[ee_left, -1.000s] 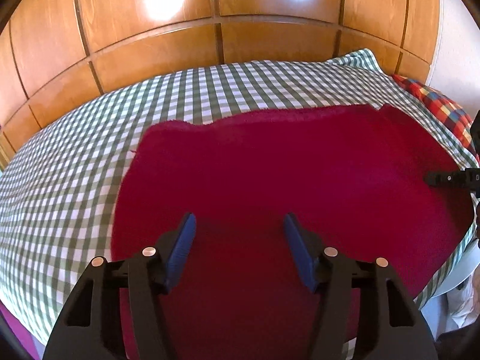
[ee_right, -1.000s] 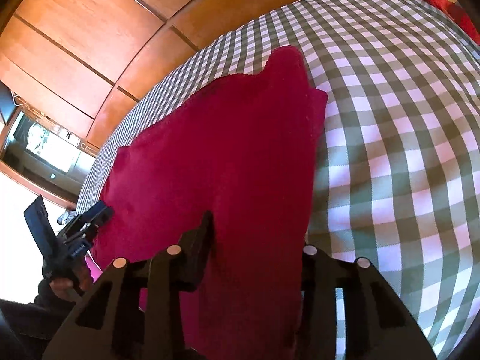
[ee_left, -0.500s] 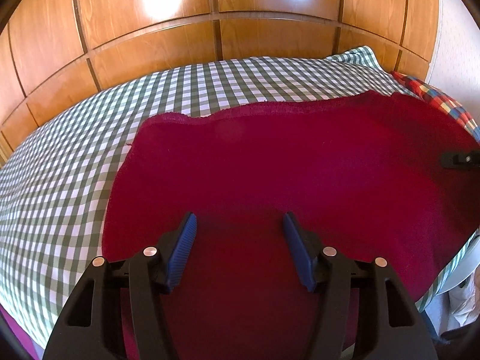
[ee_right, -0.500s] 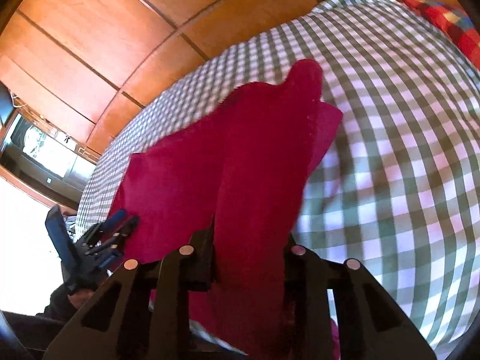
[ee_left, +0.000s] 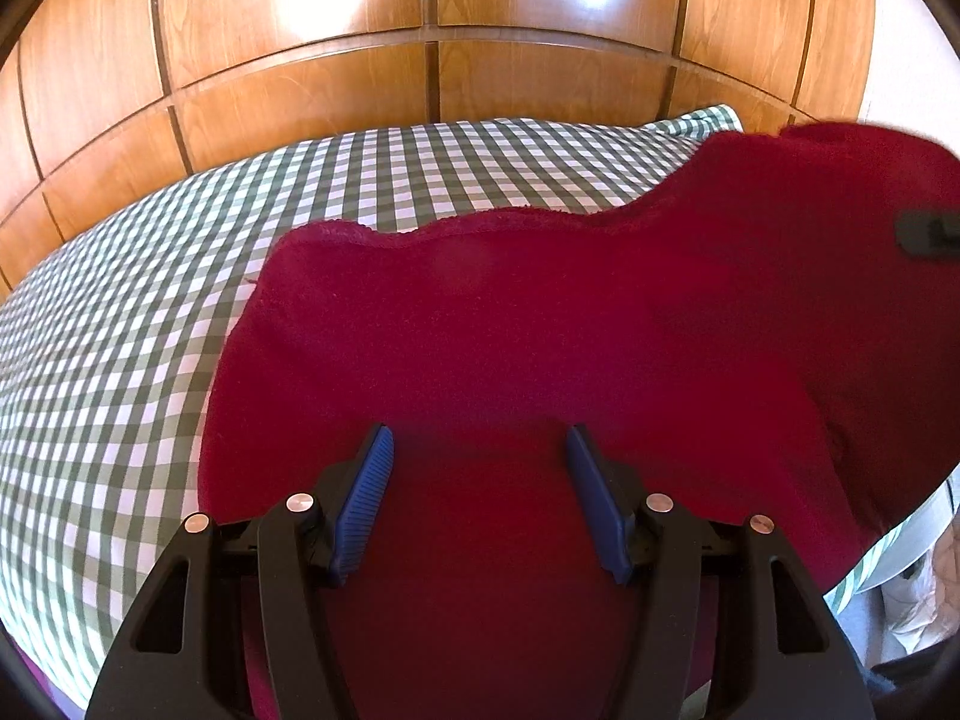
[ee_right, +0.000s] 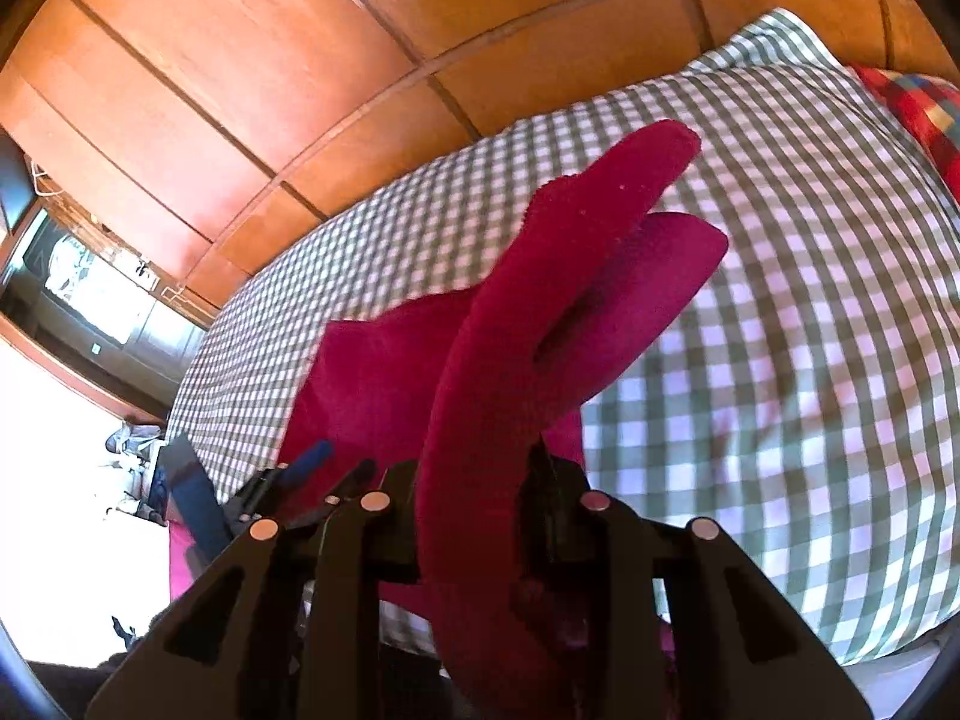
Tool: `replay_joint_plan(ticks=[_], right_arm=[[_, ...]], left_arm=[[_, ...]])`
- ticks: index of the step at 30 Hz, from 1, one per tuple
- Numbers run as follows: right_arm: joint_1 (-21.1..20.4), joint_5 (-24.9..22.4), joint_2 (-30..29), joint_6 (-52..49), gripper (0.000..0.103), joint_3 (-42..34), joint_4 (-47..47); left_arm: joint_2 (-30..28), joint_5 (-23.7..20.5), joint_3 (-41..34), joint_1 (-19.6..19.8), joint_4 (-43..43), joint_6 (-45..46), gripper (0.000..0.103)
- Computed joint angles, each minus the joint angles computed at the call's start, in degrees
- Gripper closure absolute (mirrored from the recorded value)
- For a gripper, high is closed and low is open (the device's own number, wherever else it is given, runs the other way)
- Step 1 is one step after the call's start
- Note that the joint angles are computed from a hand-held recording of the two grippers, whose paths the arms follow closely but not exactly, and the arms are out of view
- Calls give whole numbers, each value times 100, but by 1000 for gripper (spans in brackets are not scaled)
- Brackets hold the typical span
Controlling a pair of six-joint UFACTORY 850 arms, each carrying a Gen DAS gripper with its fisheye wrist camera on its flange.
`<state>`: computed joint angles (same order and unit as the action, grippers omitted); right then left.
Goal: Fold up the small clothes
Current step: 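Lift the sweater with the right gripper and fold it toward the left gripper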
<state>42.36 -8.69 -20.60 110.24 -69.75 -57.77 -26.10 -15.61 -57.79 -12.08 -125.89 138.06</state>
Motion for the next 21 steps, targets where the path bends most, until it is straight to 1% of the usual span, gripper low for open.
replay_joint_plan(ticks=[2,5,7,8,10,11,12,14,15,17,19,20,21], right_arm=[[54,-67,-133,-944,79,-285,816],[136,-212,-476,-2445,79,-912,2081],[204,-410,-782,-3486,79,-1446,2924],[222,-480,-890,-3800,79,-1624,3177],[285,-749,-1271,-4636,79,-2233,3814],[316,-884,-1443,-4904,79,-2495,4012],[360,-1097,-1727,-5303,79,-2920,4300],[409,-1347,-2112,-5817,79,-3476,4694],[453,-1578,-2412,-6153,79,-3906,4922],[520,-1986,-2890,-6494,79,-4581,5180],[573,-2354,-3365,-6909,78,-5177,5482],[590,-2540,-3579,-7112,77,-5466,5648],[592,-2590,-3729,-7406,69,-5637,5944]], left_arm=[[-7,-76,-8,34,277,-279,44],[-13,-328,-29,160,992,-953,44],[25,-612,-24,326,1667,-1610,44],[65,-860,-25,483,2154,-2108,44],[105,-1277,-37,767,2663,-2670,44],[125,-1448,-38,920,2817,-2855,44],[139,-1633,-46,1133,2955,-3054,44],[127,-1860,-78,1490,3138,-3413,44],[121,-1910,-83,1613,3170,-3510,44],[117,-1954,-78,1845,3164,-3635,44],[54,-2135,-118,2059,3310,-3908,44],[11,-2243,-139,2159,3372,-4091,44],[-26,-2345,-161,2220,3444,-4236,44]])
